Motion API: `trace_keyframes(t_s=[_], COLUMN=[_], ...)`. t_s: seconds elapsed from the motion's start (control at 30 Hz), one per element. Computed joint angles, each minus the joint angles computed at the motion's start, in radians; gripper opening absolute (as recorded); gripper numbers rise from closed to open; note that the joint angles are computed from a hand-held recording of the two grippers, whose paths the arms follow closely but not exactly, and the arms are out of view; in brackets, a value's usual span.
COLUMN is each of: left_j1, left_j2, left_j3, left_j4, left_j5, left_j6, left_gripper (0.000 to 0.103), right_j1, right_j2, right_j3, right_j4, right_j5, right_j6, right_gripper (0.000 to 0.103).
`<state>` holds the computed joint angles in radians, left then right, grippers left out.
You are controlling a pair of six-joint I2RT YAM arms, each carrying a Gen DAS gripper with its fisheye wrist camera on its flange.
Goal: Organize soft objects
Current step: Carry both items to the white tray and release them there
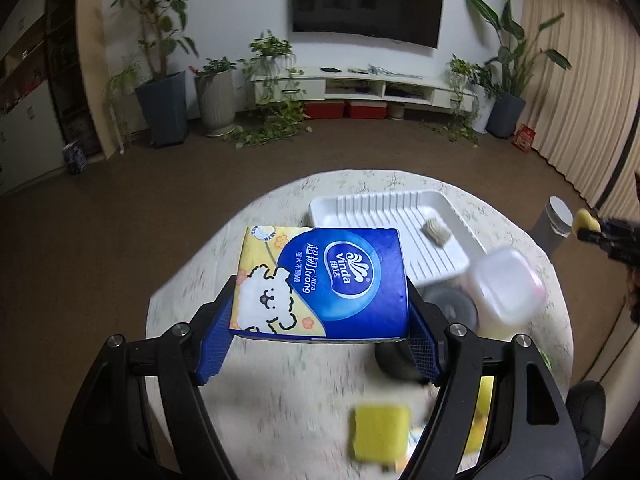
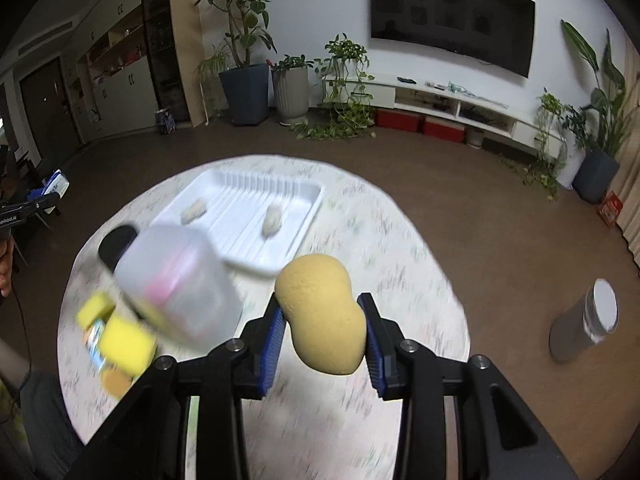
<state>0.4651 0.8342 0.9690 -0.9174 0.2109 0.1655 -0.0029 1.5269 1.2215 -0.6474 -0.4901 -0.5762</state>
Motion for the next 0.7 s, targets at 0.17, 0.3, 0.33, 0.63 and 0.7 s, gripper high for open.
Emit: trace_keyframes(t_s=[0.17,0.3,0.33,0.63,0.7], left_j1=[-0.109,-0.186,-0.202,-0.261,-0.268], left_j2=[0.285,0.464,0.509,0.770,0.806], left_j3=[0.089,0.129,0.145,0.210,0.214], left_j4=[0.139,0.219,0.236,0.352,0.363], left_j5=[-0.046,-0.086,-0.095,-0.085,-0.087], left_j6=[-0.003,0.014,0.017,0.055,0.059], left_gripper=[0.072,0.072,0.072,0.072,0.072], right_j1=[0.153,0.258,0.290,0.421,0.436], right_j2=[0.218,0.387,0.447,0.768,0.819], right_j3=[0.274,0.458,0.521,0.843,0.892], right_j4=[-0.027,-0.062,-0.081,-0.180,-0.200], right_j5=[0.082,0.129,0.142,0.207,0.217], right_j6=[0.052,0.061,0.055,-0.002,-0.018], right_gripper=[0.039,0.039,0.039,0.039,0.039])
